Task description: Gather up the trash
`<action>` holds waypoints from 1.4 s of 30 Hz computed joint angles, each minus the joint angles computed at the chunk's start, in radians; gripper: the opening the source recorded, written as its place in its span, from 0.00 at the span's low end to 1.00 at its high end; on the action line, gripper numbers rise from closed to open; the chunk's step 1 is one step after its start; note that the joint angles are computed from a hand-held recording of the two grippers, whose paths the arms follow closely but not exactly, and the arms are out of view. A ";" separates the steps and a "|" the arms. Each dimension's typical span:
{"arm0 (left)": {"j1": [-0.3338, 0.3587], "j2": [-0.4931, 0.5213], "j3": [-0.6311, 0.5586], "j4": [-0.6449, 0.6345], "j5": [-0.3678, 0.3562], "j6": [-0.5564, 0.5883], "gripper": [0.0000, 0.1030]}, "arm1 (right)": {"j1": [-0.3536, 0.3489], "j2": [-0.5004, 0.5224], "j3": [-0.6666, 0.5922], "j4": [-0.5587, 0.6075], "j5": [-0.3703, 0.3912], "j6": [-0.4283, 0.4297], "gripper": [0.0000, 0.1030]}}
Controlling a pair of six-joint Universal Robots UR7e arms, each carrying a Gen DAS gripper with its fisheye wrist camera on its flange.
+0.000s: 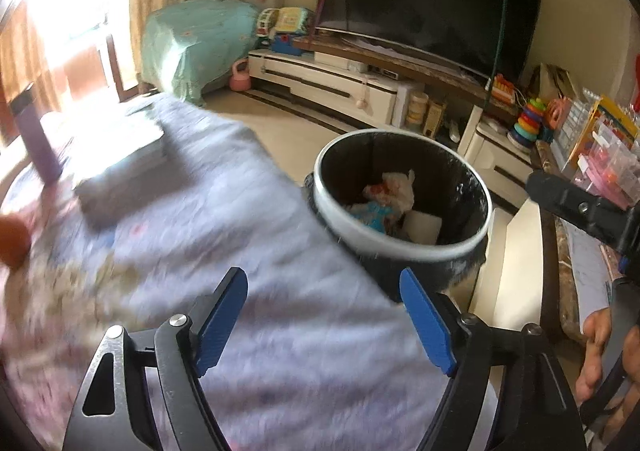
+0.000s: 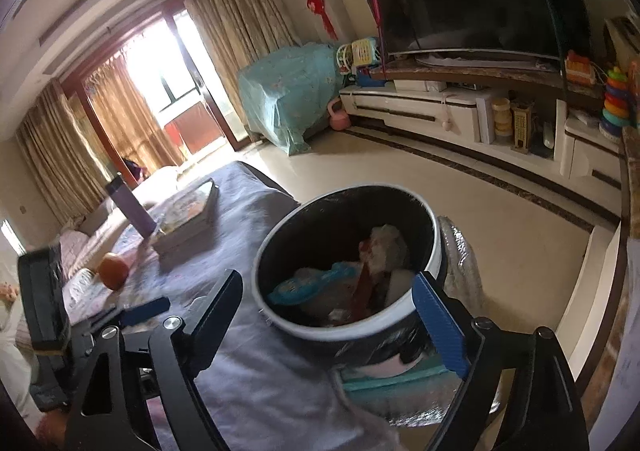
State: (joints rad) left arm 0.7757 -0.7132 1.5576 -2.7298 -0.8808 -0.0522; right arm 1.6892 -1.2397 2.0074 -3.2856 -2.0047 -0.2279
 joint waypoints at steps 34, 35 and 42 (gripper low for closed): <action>-0.240 -0.233 0.655 -0.751 0.350 0.021 0.99 | 0.218 0.183 0.206 -0.797 -0.258 -0.328 1.00; -0.247 -0.222 0.661 -0.764 0.371 0.024 0.99 | 0.212 0.188 0.209 -0.805 -0.255 -0.326 1.00; -0.258 -0.171 0.646 -0.863 0.430 0.096 0.99 | 0.206 0.212 0.217 -0.856 -0.256 -0.341 1.00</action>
State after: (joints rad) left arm 0.5173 -0.8845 2.2037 -3.5932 -0.4504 0.0434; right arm 1.8955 -1.0277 2.2244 -4.1416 -2.2604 -0.5688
